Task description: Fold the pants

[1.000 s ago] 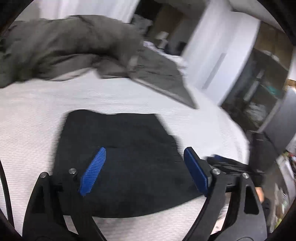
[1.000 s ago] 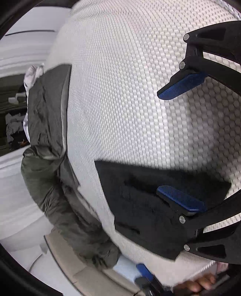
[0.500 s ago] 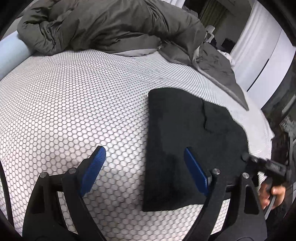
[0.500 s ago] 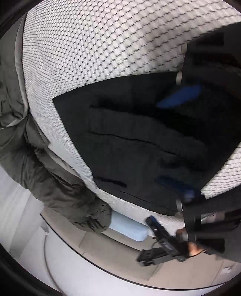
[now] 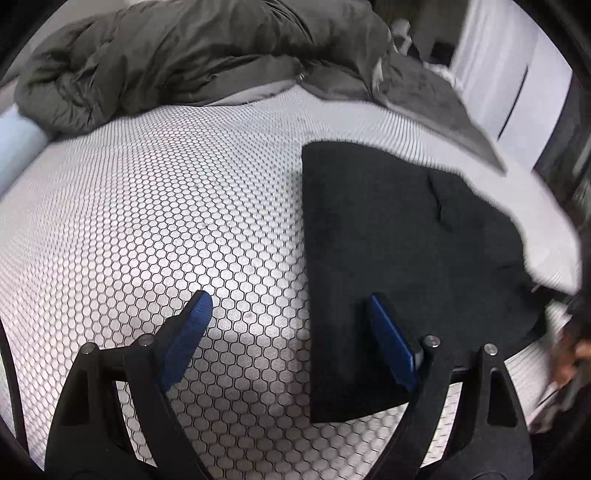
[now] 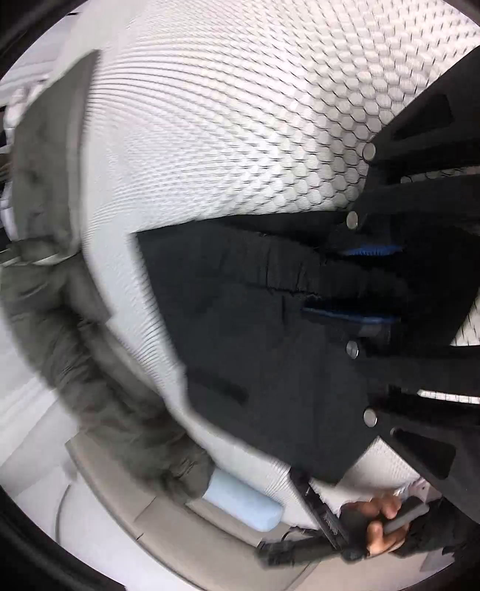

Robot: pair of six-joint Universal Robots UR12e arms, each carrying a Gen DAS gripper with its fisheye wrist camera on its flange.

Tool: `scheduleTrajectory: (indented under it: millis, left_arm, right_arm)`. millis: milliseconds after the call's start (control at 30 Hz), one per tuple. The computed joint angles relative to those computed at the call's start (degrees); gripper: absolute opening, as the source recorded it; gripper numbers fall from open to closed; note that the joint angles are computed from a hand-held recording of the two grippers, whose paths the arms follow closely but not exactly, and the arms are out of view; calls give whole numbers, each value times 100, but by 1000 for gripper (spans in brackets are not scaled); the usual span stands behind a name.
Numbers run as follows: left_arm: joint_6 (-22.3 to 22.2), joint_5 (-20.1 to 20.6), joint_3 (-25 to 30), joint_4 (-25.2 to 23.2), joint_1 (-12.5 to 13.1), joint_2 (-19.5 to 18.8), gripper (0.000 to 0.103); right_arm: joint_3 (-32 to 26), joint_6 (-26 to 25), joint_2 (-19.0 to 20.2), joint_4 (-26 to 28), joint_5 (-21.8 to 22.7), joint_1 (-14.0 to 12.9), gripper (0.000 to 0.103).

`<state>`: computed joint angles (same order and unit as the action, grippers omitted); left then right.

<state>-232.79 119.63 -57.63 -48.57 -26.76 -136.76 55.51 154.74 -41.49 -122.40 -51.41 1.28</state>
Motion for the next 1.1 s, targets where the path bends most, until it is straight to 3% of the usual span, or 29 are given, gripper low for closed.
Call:
scheduleTrajectory:
  millis: [33, 67, 133, 167, 200, 267, 300, 367, 433, 467, 533, 600, 667, 767, 967, 1100]
  left_arm:
    - [68, 75, 136, -246, -9, -65, 85]
    - [96, 146, 253, -505, -18, -116, 86]
    - [21, 316, 383, -809, -35, -167, 91]
    - [-121, 515, 488, -1064, -64, -200, 90]
    - [-144, 661, 508, -1078, -89, -209, 88]
    - [175, 807, 429, -555, -150, -197, 88]
    - [575, 783, 384, -53, -179, -212, 88]
    - [1195, 764, 465, 490, -230, -312, 88]
    - [2009, 348, 641, 1044, -230, -487, 88]
    - [2324, 26, 754, 1176, -193, -575, 88]
    - [2681, -448, 916, 1126, -140, -691, 88]
    - [2690, -707, 1132, 583, -91, -802, 86]
    - [2695, -715, 1077, 498, -69, -781, 86]
    - [2476, -751, 759, 586, -12, -592, 86]
    - [2241, -774, 363, 753, 41, -356, 89]
    - [2659, -584, 396, 1207, -56, -336, 87]
  right_arm:
    - [15, 17, -13, -16, 74, -14, 31]
    - [67, 21, -61, -100, 59, -21, 48]
    - [404, 187, -249, -856, -62, -62, 67]
    - [581, 300, -328, -1302, -72, -80, 69]
    - [707, 360, -377, -1645, -53, -94, 69]
    - [873, 275, -479, -1923, 204, -123, 69]
    - [930, 213, -508, -1982, 318, -127, 69]
    - [1064, -70, -578, -2051, 424, -91, 69]
    - [1090, -405, -607, -1944, 313, 25, 65]
    - [1053, -589, -581, -1868, 223, 121, 58]
    - [974, -1190, -549, -1488, 70, 279, 53]
    - [863, -1479, -468, -1305, -335, 413, 52]
    - [709, -1644, -345, -1043, -796, 498, 48]
    - [818, -1926, -380, -1322, -978, 444, 48]
    - [997, -2317, -478, -1581, -835, 236, 50]
    - [966, -2042, -544, -1466, -315, 130, 56]
